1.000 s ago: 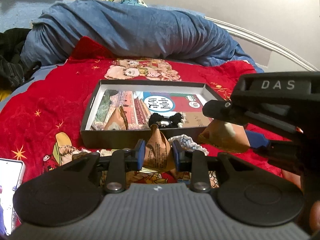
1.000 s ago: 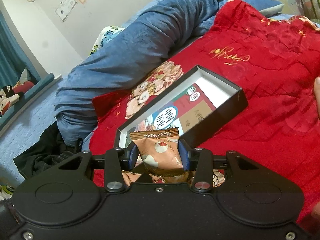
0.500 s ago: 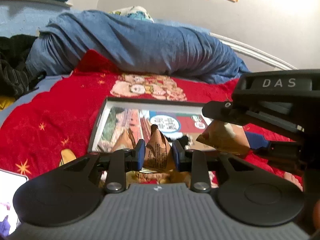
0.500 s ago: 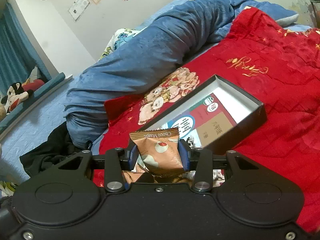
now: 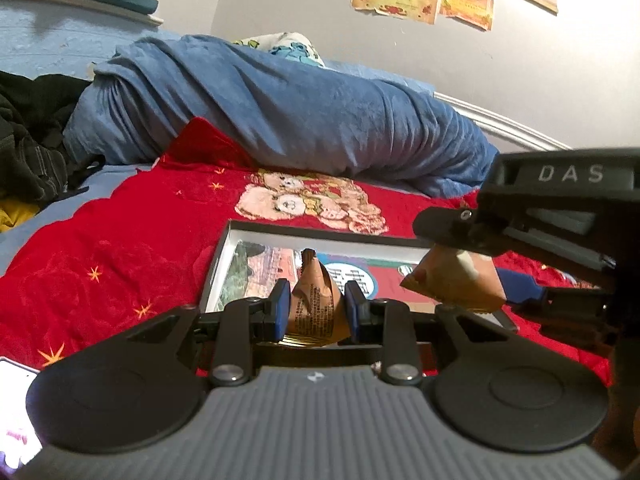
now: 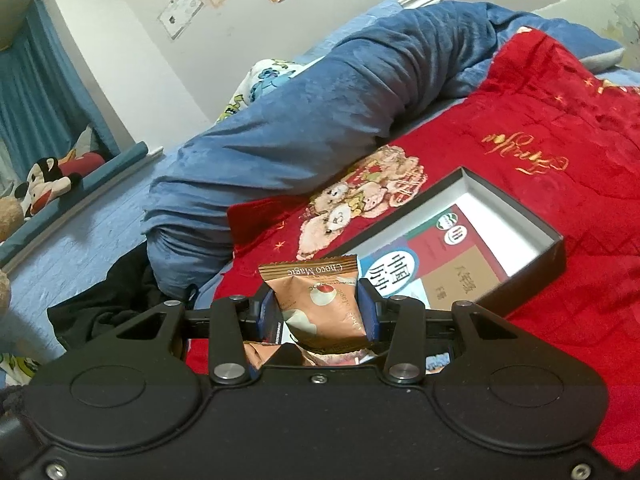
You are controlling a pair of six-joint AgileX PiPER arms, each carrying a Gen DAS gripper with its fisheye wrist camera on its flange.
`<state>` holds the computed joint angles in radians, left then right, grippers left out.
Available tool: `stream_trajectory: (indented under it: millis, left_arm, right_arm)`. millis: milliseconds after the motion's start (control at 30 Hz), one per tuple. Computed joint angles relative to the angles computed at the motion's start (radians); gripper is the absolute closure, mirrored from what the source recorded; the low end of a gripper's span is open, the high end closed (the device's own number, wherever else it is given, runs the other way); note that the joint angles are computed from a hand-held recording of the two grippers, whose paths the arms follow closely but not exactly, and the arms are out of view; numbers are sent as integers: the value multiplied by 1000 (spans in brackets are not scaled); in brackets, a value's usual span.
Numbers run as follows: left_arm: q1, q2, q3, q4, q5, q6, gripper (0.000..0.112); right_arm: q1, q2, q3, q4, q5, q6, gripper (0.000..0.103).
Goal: Organize objects
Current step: 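Lift the brown packet with the left gripper while the right lifts the Choco Magic packet, then carry the brown packet over the box with the left gripper while the right carries the Choco Magic packet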
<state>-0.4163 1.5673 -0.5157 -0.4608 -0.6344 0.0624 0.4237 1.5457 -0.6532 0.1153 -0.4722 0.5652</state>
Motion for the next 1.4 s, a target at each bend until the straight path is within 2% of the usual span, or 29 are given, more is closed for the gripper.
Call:
stream_trajectory:
  millis: [300,567,700,900,1167,1400]
  left_arm:
    - [25,4,-5,35,-33,-17,79]
    - [37,6,-8,52,-24,-40,79]
    - [20,23,-10,20,-56,-9,79]
    - [14,56,-37,-5,-44,-6,79]
    - [-30,88,-44,-57,-112,46,79]
    - [-76,107,-52,-81,-137,66,79]
  right_arm:
    - [-2,32,-59,-38,23,7,62]
    - [-16,62,-115,-120,41,50,62]
    - [-29,67,-127,-170,38,94,62]
    - [-44,68,-127,-205,38,120,62]
    - [-93,65,-107,-272,28,163,62]
    - [-162,74,-95,-376,10,237,62]
